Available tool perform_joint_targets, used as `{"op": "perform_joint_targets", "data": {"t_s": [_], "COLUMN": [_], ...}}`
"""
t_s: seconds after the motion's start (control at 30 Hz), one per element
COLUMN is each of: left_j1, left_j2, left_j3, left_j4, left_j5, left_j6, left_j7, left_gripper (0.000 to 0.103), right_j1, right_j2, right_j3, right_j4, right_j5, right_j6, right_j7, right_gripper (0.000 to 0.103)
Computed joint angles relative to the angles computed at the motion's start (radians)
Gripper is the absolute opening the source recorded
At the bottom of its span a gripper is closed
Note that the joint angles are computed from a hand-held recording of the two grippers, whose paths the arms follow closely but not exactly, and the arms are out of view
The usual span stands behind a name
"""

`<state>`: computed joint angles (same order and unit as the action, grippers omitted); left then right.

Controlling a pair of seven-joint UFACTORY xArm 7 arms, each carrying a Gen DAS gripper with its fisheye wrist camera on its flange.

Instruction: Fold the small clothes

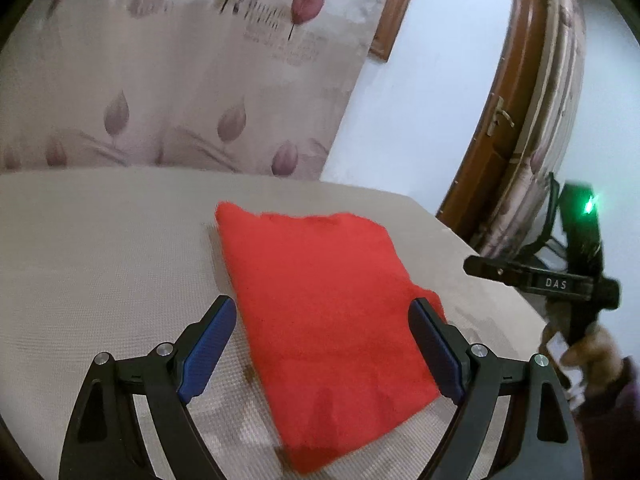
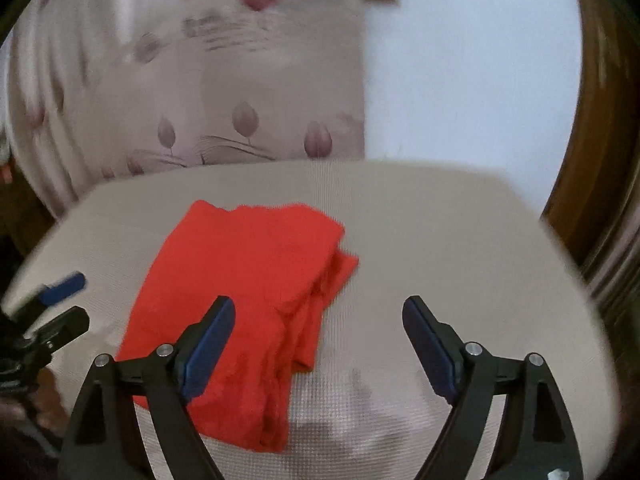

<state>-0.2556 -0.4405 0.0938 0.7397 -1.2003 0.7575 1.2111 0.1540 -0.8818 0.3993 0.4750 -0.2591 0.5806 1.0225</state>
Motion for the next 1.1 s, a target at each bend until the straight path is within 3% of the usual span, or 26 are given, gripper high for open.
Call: {"op": "perform_joint_targets", "data": {"t_s": [0.07,0.2,0.23,0.47,0.7,0.97,1.1], "left_j1": [0.005,0.052,0.064,0.149,0.233,0.238,0.192], "left_j2": [0.089,0.238,0.267,0.429,0.580,0.599,0.529], "left_j3": [0.027,0.023,0.017,-0.054,-0.125,-0.176,-0.192], "left_j4": [0.065,0.179,0.201,0.343,0.488,0.527,0.458], "left_j5": [0.014,0.011,0.005,0.027,0.037,0.097,0.158], "left_j6": [0.090,0.214,0.237,0.333,0.471,0.436,0.276], "left_j7": [-0.027,-0.073,-0.077,-0.103,-0.164,-0.151,-0.137], "left_gripper": [0.088,0.088,0.088,0.088,0.088,0.088,0.088], "right_j1": [0.029,0.079,0.100,0.119,0.220,0.319,0.318], "right_j2": [-0.017,0.006,0.035,0.195,0.324,0.430,0.464], "right_j3": [-0.060,-0.144,-0.177,-0.224,-0.354,-0.458,-0.439], "right_j4": [-0.062,-0.126,-0.133,-0.103,-0.073,-0.001,0.022], "right_j5": [0.033,0.101,0.121,0.209,0.344,0.491,0.532], "right_j6": [-0.066,-0.175,-0.213,-0.309,-0.400,-0.445,-0.460], "right_j7": [-0.009,-0.075,-0.110,-0.227,-0.388,-0.597,-0.654], "right_gripper": [0.084,0.084,0.084,0.085,0.086,0.088,0.088]}}
